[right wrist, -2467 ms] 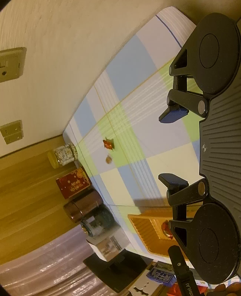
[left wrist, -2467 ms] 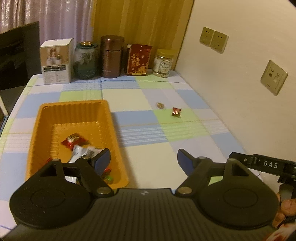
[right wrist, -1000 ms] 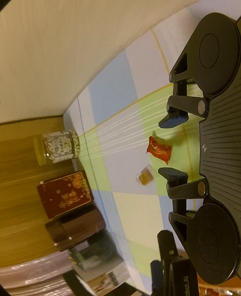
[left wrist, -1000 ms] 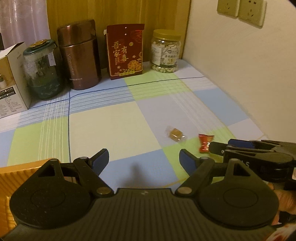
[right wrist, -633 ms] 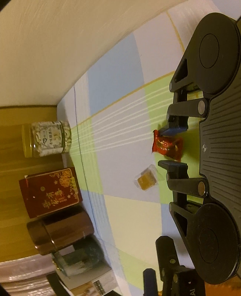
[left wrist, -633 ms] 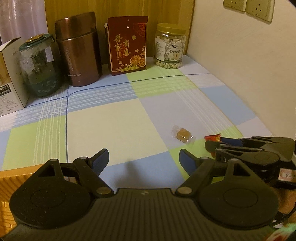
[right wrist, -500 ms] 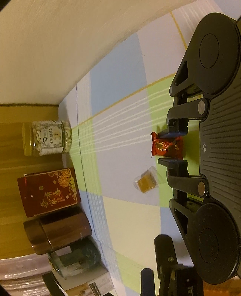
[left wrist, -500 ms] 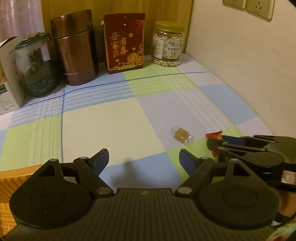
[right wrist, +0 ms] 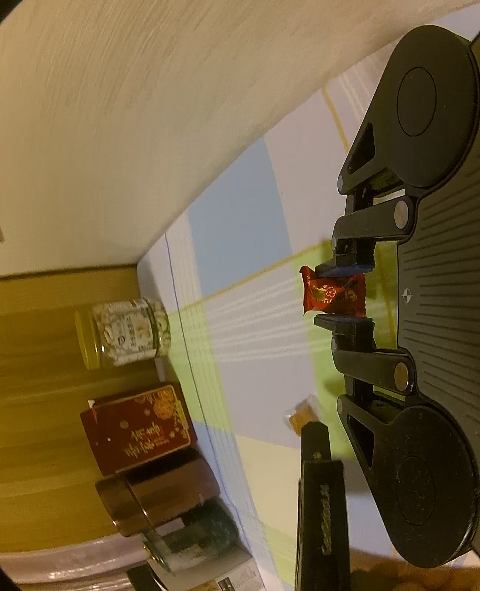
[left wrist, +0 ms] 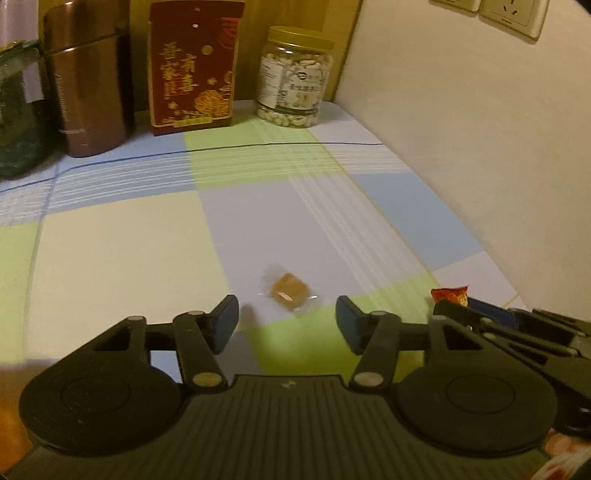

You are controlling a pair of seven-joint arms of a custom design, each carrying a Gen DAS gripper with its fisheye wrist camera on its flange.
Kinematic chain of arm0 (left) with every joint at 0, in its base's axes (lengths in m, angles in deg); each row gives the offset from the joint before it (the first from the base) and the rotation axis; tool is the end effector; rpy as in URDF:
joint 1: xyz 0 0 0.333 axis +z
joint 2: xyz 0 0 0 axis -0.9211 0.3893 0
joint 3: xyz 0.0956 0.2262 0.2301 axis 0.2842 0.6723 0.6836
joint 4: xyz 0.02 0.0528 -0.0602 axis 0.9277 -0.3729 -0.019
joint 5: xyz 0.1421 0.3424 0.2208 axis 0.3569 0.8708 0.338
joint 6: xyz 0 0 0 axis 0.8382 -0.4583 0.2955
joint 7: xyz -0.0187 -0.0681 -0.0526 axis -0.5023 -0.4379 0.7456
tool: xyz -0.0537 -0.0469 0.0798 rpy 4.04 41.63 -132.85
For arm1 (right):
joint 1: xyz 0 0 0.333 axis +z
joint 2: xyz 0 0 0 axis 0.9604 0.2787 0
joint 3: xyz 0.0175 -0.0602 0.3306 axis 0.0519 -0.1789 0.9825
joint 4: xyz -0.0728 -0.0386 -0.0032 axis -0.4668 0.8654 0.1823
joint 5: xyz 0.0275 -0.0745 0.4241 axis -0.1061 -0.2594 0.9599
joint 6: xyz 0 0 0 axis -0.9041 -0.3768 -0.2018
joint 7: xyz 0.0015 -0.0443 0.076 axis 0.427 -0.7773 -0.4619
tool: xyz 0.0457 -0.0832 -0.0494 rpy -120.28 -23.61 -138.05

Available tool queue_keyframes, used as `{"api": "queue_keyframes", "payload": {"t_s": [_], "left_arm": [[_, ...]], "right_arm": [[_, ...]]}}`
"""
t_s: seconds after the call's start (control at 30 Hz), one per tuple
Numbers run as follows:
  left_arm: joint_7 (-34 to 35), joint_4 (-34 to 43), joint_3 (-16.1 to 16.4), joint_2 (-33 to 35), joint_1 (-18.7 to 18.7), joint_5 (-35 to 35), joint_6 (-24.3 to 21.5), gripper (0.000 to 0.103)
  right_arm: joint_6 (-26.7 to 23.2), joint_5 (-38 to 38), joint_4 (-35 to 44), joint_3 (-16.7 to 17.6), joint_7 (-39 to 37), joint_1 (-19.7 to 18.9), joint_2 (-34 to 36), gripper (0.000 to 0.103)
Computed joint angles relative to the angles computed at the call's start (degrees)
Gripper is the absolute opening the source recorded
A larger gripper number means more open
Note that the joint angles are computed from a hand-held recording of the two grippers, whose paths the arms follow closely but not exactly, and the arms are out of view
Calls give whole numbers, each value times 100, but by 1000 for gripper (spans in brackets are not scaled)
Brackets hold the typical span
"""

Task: Organize snacks
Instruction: 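Grasp the red-wrapped candy with the right tool while the left tool grasps the caramel cube, then carry the caramel cube and red-wrapped candy over the orange tray with both tools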

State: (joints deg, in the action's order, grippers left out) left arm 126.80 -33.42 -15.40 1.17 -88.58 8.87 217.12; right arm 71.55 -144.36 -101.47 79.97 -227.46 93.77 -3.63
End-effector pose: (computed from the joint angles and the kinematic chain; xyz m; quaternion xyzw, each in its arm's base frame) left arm 0.7593 -0.4264 0.4535 -0.4234 0.8230 -0.3701 0.0798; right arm 0.6075 0.2526 0.4631 -0.4605 0.7878 -0.3081 0.2692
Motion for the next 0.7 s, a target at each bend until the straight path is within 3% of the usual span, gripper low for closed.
{"api": "queue_keyframes", "payload": {"t_s": [0.33, 0.5, 0.7], "left_arm": [[45, 144, -68, 273, -92, -67, 414, 46], [-81, 440, 66, 471, -230, 76, 466, 30], [23, 512, 196, 527, -350, 386, 502, 26]], "right_arm": [[-42, -356, -332, 41, 550, -66, -241, 21], [-15, -425, -387, 72, 728, -92, -258, 21], [-21, -361, -477, 90, 732, -124, -306, 21]]}}
